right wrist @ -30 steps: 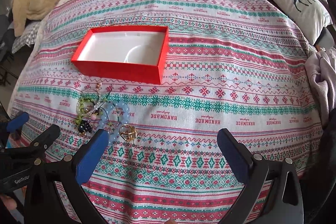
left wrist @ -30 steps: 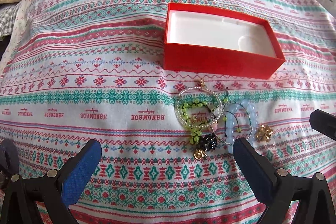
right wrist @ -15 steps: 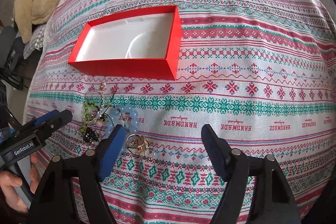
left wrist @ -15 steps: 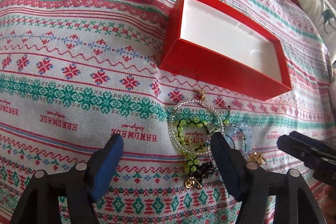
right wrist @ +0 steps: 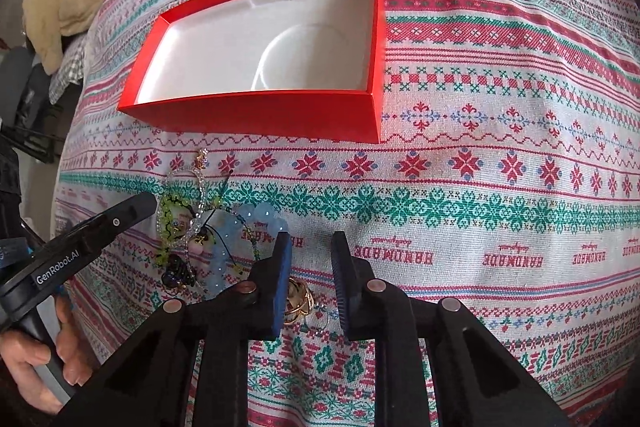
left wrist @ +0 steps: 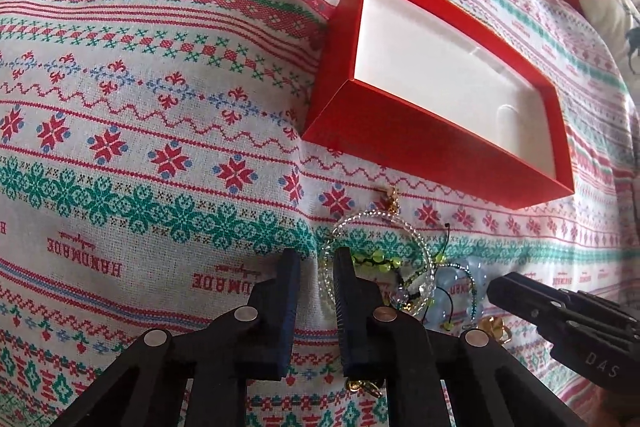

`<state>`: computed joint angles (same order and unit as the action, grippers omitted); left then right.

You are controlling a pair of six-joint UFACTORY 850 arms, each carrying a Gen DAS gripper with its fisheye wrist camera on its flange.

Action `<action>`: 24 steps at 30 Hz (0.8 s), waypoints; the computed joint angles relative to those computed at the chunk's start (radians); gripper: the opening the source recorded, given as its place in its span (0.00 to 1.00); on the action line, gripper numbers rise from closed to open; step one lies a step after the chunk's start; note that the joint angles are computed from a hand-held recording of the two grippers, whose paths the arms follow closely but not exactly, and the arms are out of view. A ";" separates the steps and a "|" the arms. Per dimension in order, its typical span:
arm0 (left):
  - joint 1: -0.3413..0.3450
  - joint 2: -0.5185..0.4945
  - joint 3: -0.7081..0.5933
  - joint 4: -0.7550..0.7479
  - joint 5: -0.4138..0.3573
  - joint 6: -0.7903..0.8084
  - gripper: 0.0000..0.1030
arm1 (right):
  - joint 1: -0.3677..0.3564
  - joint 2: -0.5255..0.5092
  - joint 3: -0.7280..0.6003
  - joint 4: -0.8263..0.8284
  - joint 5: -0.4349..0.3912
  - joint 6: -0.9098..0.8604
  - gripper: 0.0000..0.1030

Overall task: Organize jewelry
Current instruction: 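Grasp the clear beaded bracelet with the left tool while the right tool grasps the pale blue bracelet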

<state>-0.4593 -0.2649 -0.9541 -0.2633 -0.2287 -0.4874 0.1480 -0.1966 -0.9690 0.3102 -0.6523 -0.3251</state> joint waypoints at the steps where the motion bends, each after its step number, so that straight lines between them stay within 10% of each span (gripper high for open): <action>1: -0.003 -0.008 -0.010 0.028 -0.006 -0.025 0.09 | -0.001 0.000 0.000 0.007 -0.002 -0.003 0.18; 10: -0.026 -0.087 -0.091 0.172 -0.067 -0.139 0.05 | 0.036 -0.034 -0.013 -0.029 0.035 0.055 0.13; 24: 0.008 -0.054 -0.056 -0.037 -0.063 0.013 0.09 | 0.016 -0.044 -0.037 0.053 -0.015 0.048 0.14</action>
